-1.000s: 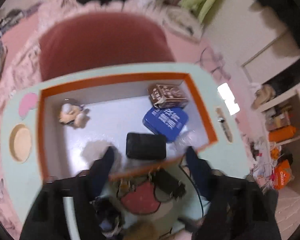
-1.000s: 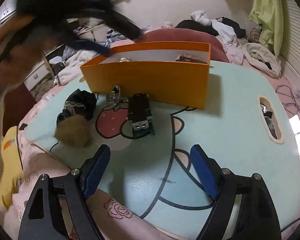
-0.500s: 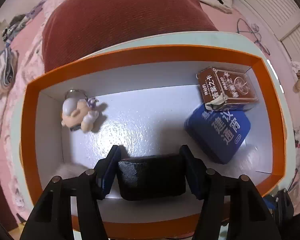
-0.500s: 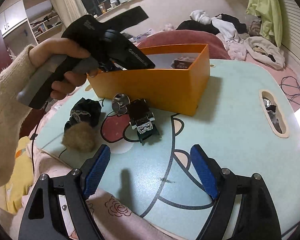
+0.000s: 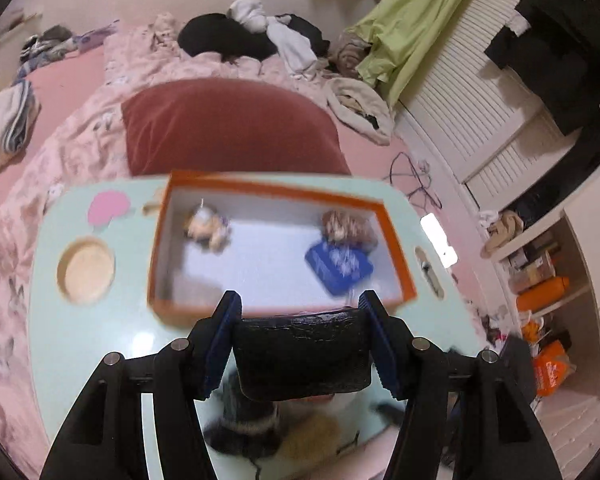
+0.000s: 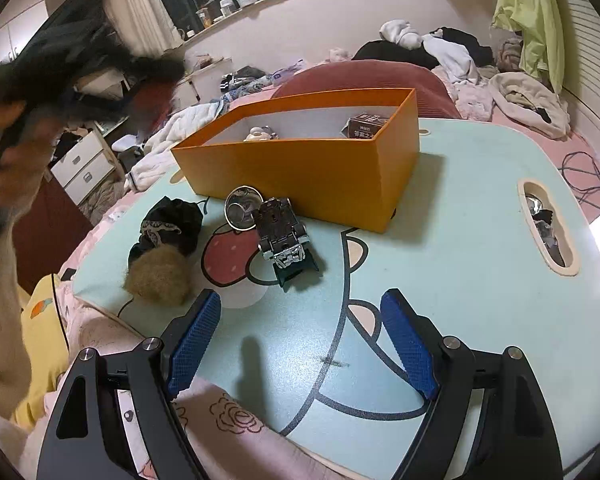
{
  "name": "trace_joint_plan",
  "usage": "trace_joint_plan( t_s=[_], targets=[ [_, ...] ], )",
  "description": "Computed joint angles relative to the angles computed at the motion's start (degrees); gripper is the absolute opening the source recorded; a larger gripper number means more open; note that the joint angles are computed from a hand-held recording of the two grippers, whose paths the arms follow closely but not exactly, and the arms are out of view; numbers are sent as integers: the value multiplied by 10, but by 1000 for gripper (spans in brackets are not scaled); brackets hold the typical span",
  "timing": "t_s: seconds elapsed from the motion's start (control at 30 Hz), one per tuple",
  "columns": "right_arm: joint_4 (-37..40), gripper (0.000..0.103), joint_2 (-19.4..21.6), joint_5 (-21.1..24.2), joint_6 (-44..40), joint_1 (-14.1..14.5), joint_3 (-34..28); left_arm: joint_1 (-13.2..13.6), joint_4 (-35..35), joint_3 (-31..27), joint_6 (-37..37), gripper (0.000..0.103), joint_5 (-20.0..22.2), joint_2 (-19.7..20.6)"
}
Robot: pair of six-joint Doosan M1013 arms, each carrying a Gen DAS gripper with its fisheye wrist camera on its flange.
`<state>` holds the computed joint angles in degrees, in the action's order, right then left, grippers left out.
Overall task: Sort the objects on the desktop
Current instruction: 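Grasp the black rectangular case in the box with the left gripper, place it on the table, then grasp the white fluffy pompom in the box with the right gripper, drop it on the table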
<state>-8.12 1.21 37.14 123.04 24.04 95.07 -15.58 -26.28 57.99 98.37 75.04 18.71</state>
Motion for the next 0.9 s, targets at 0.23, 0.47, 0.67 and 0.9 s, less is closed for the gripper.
trace_joint_plan(
  t_s=[0.23, 0.47, 0.67, 0.9],
  targets=[
    [-11, 82, 1, 9, 4, 2, -3, -22, -26, 85, 33, 60, -101, -9],
    [-30, 82, 0, 11, 23, 5, -2, -2, -62, 161, 68, 95, -214, -76],
    [72, 82, -37, -126, -81, -18, 27, 13, -24, 267, 154, 99, -253, -132],
    [250, 59, 83, 78, -191, -58, -189, 11, -138, 317, 250, 99, -281, -139]
  ],
)
